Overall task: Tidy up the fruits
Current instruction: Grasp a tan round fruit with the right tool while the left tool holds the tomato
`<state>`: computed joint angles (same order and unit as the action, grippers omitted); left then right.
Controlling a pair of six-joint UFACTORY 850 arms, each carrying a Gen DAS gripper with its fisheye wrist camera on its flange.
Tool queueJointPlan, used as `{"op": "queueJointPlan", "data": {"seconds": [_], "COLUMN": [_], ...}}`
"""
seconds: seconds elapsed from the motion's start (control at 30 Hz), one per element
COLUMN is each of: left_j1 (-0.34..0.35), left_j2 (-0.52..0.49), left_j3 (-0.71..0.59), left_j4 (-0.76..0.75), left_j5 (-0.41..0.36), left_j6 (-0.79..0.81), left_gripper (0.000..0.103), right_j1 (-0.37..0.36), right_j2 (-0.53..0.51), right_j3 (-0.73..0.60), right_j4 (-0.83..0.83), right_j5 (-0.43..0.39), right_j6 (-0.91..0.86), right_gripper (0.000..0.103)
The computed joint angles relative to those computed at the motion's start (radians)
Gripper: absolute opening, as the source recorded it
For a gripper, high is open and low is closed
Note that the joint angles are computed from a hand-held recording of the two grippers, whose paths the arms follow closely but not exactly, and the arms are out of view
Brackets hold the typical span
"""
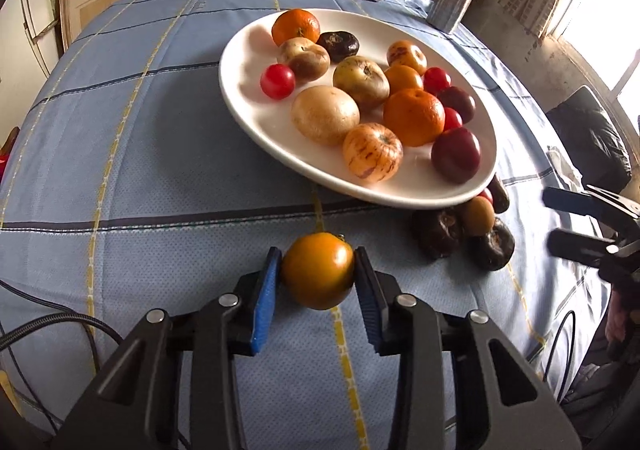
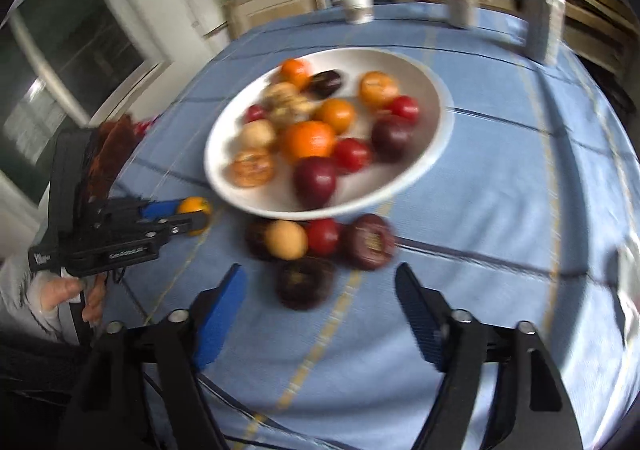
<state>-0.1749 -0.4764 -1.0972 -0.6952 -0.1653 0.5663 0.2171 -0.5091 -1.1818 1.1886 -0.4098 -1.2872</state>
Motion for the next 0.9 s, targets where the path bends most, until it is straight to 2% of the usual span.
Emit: {"op": "queueJointPlan", "data": {"seconds": [0.07, 0.1, 0.23, 0.33, 0.47, 0.53, 0.7, 0.77, 0.9], "left_j1": [0.007, 0.009, 0.013, 0.017, 0.019, 0.020, 0.020, 0.020, 0.013], "left_j2": [0.004, 0.006, 0.011, 0.009, 0.007, 0.005, 0.003, 0.005, 0.013], "left_j3": [0.004, 0.007, 0.011, 0.010, 0.007, 0.006, 0.004, 0.007, 0.010], "left_j4": [-0.041, -0.062, -0.058, -0.068, -0.079, -0.094, -0.141, -0.212, -0.264], "left_j5": [-0.012, -0.016, -0.025, -0.033, -0.036, -0.037, -0.035, -0.035, -0.028], "left_j6": [0.043, 0.065, 0.075, 0.085, 0.100, 0.112, 0.151, 0.219, 0.271], "left_gripper": [0.036, 0.036, 0.036, 0.036, 0.036, 0.036, 0.036, 0.036, 0.036], "right_j1": [0.023, 0.034, 0.039, 0.036, 0.040, 0.045, 0.042, 0.038, 0.023], "right_j2": [-0.026, -0.039, -0.070, -0.102, -0.119, -0.120, -0.120, -0.108, -0.075], "right_j3": [-0.032, -0.049, -0.091, -0.128, -0.145, -0.146, -0.143, -0.128, -0.090], "right_j4": [-0.052, -0.085, -0.110, -0.138, -0.152, -0.163, -0.181, -0.161, -0.122], "right_j5": [-0.017, -0.019, -0.043, -0.074, -0.078, -0.067, -0.083, -0.086, -0.093], "right_j6": [0.015, 0.033, 0.074, 0.122, 0.133, 0.133, 0.155, 0.138, 0.107], "right_gripper": [0.050, 0.048, 0.044, 0.036, 0.032, 0.027, 0.026, 0.026, 0.026]}}
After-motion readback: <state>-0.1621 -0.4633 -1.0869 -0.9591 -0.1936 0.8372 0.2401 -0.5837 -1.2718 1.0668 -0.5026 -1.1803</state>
